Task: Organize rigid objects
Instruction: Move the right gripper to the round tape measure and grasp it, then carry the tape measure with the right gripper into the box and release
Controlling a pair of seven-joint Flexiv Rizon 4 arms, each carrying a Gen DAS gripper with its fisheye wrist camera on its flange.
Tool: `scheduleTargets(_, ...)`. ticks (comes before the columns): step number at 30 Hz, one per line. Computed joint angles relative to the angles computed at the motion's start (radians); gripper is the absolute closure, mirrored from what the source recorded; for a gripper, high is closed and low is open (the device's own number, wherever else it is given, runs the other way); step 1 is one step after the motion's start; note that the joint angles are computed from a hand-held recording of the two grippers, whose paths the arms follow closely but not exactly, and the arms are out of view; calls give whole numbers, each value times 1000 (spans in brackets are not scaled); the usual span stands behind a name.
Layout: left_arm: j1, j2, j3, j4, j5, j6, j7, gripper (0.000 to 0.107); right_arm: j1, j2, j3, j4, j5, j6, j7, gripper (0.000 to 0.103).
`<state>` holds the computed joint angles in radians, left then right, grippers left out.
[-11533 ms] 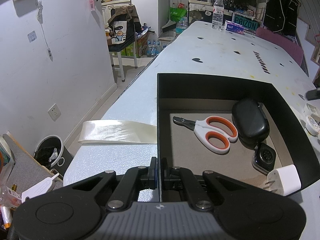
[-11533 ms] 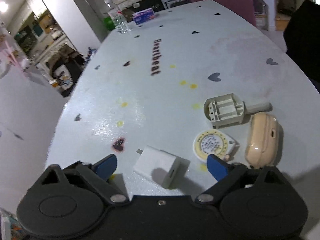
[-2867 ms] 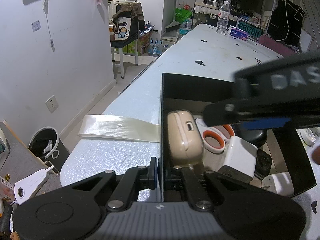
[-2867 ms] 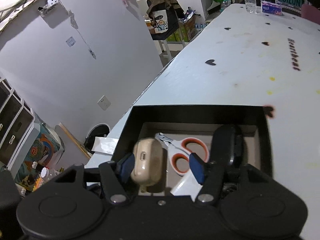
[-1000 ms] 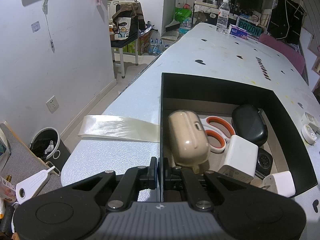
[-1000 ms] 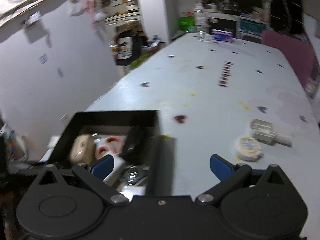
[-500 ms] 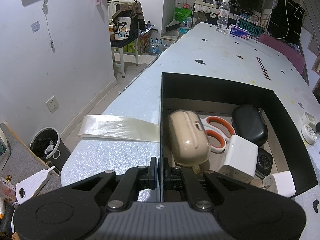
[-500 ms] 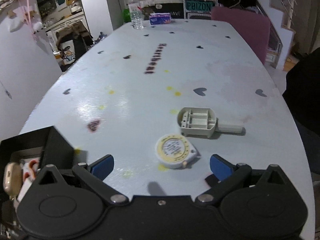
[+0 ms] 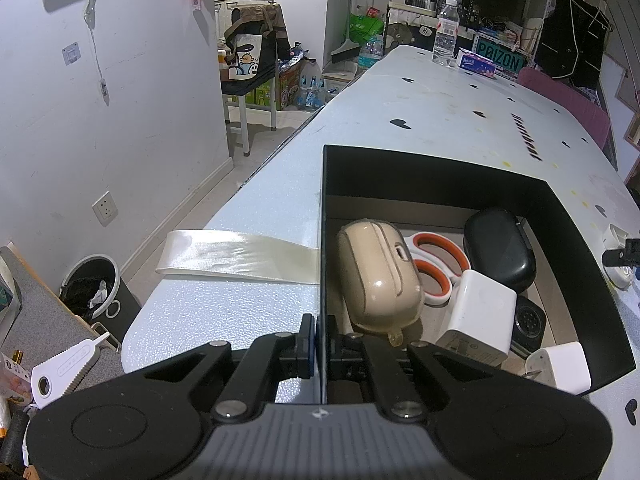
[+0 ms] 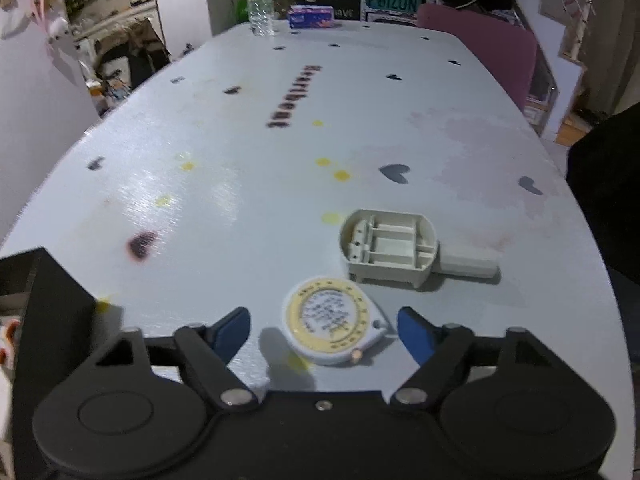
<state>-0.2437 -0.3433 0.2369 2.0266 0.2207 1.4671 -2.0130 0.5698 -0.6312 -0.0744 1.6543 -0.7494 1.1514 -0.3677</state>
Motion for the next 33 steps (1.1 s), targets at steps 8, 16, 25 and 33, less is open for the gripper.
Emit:
scheduleTargets(8,1,0,-1,-1,3,-1,-2,103,5,9,4,3,-7,-43,-21,43)
scheduleTargets(16,0,0,-1,-2,5,-3,-5,103,30,100,-62,104,-171,129,182,44)
scheduleTargets(25,1,0,-2,-3,8,-4,-7,103,24,145,-75,112,-455,355,395,44)
scheduleTargets(33,2,0,-3,-3,8,-3,-7,103,-46,-5,250,-106,-79,214,-82,43)
